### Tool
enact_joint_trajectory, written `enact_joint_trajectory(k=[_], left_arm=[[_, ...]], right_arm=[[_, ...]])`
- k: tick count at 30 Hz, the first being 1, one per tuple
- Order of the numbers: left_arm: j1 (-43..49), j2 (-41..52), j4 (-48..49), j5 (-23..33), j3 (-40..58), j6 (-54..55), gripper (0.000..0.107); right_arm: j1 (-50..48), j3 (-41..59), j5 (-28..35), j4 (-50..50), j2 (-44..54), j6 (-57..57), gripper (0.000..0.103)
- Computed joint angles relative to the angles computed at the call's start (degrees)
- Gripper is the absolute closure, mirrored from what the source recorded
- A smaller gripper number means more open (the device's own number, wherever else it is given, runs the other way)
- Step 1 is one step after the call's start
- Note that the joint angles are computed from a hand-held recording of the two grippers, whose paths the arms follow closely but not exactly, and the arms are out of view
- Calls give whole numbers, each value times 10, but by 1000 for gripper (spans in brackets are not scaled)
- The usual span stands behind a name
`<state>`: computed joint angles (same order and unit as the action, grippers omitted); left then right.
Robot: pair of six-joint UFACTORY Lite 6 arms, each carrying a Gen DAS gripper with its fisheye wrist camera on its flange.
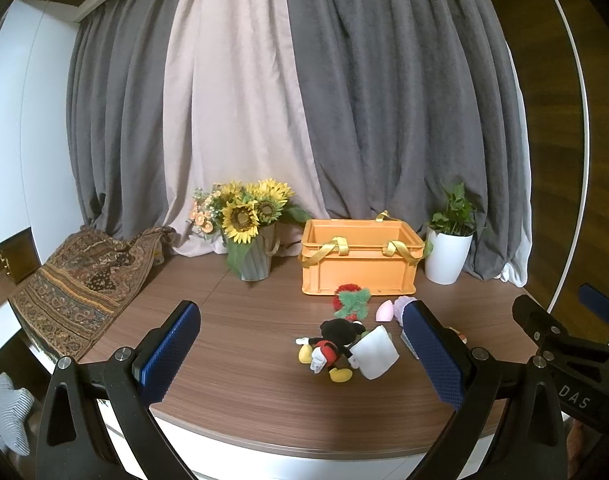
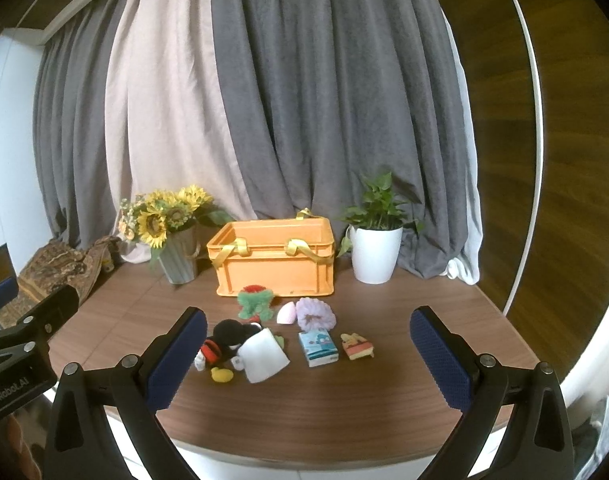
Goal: Organize soft objects
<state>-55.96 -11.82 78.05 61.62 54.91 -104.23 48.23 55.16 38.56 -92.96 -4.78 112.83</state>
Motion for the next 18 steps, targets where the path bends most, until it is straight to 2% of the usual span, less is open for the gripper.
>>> enact_joint_trajectory(k=[12, 18], left_arm=[[4, -21, -1, -6, -19, 1, 4], [42, -15, -1, -51, -22, 5, 4]], right_arm=[[0, 5, -2, -5, 9, 6, 0], [-3, 9, -8, -1, 17, 6, 0]])
